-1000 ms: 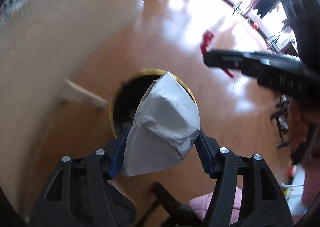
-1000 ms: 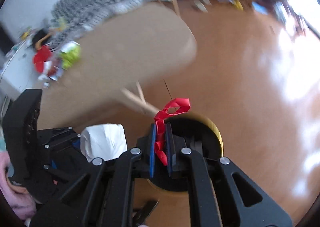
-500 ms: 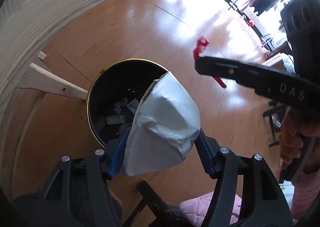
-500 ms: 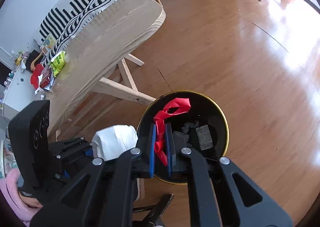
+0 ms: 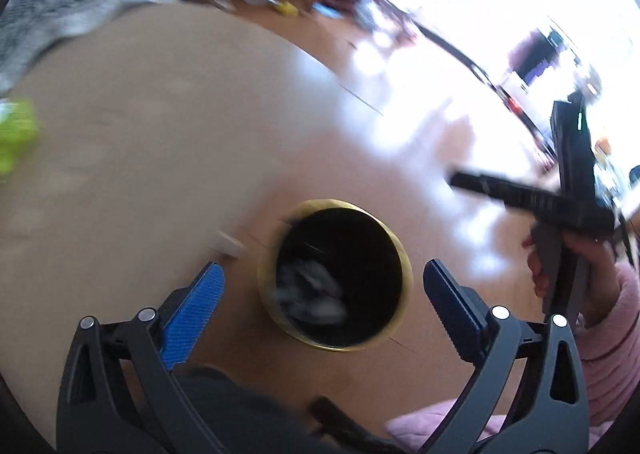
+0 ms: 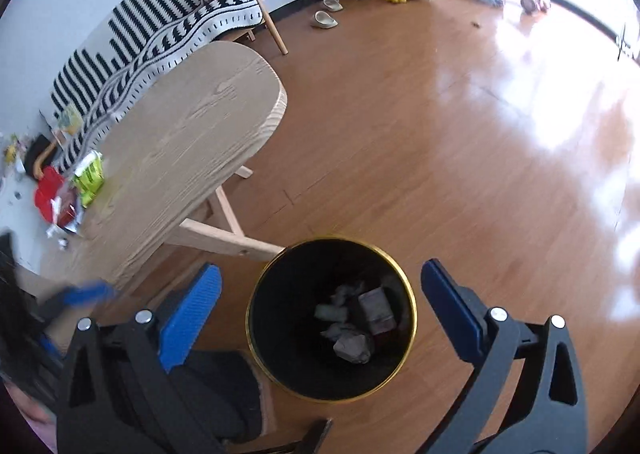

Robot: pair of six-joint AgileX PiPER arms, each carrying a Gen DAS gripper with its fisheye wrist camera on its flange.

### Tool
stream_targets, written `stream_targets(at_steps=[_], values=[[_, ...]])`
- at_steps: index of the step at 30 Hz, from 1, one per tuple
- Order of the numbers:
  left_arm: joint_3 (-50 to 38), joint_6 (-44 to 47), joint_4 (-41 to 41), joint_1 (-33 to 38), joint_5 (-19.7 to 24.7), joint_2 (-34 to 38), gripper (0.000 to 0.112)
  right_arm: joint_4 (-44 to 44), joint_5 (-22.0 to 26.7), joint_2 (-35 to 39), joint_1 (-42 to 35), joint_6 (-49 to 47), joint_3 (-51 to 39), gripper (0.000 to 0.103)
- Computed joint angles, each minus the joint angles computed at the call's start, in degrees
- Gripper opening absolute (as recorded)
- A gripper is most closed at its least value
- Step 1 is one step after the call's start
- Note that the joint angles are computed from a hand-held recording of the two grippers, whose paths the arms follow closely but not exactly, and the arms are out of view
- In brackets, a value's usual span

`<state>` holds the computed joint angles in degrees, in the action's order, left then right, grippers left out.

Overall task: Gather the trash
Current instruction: 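Carry paper bag and ribbon to the bin and release both, then grasp the white strip wrapper with the left tool while the right tool grasps the popcorn bag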

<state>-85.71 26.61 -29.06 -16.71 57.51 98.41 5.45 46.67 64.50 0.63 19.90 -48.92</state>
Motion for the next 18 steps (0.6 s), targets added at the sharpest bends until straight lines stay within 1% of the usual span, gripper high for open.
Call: stream_targets(at_steps=[3, 4, 7, 8, 9, 10, 12, 13, 14, 17, 18], values=[[-0.4, -0.9, 4.0, 8.6, -1.2, -2.5, 0.097, -7.3, -3.2, 5.4, 8.6, 8.2, -3.2, 0.097], [-0.3, -1.7, 6.2, 12.6, -2.5, -3.0, 0.097, -9.3, -4.2, 7.5, 11.3, 10.5, -4.5, 0.097], [-1.1, -6.5, 12.1, 23.1, -6.3, -1.9, 0.097, -11.8, -5.4, 14.4, 17.9, 13.3, -11.5, 0.097], [-2.2, -8.7, 13.8, 25.2, -6.6, -0.9, 0.097, -12.4, -5.9, 17.2, 20.0, 14.0, -14.5, 0.097], [-4.7, -11.8, 15.5, 28.6, -5.9, 1.2, 0.097, -12.7, -6.1, 19.5, 21.6, 13.8, -17.4, 0.097], [-6.9, -13.2, 15.4, 31.0, -5.2, 3.3, 0.097, -12.9, -6.5, 22.9, 23.6, 13.4, -21.6, 0.097], [-12.4, -16.9, 16.1, 34.7, -3.6, 8.5, 0.097, -13.0, -6.6, 29.3, 26.6, 13.1, -30.3, 0.097], [-15.3, -18.0, 16.6, 35.9, -3.1, 11.1, 0.097, -12.2, -4.6, 32.4, 27.5, 12.3, -35.2, 0.097], [-18.0, -19.2, 17.3, 36.1, -2.0, 12.6, 0.097, -11.4, -3.5, 36.3, 28.6, 11.6, -40.9, 0.097], [-28.8, -20.6, 17.8, 36.8, 1.3, 21.0, 0.097, -10.4, 0.7, 47.9, 31.2, 9.9, -58.1, 0.097], [-32.8, -21.8, 18.3, 36.6, 2.6, 24.0, 0.097, -9.5, 0.0, 52.4, 31.9, 8.3, -63.8, 0.097]])
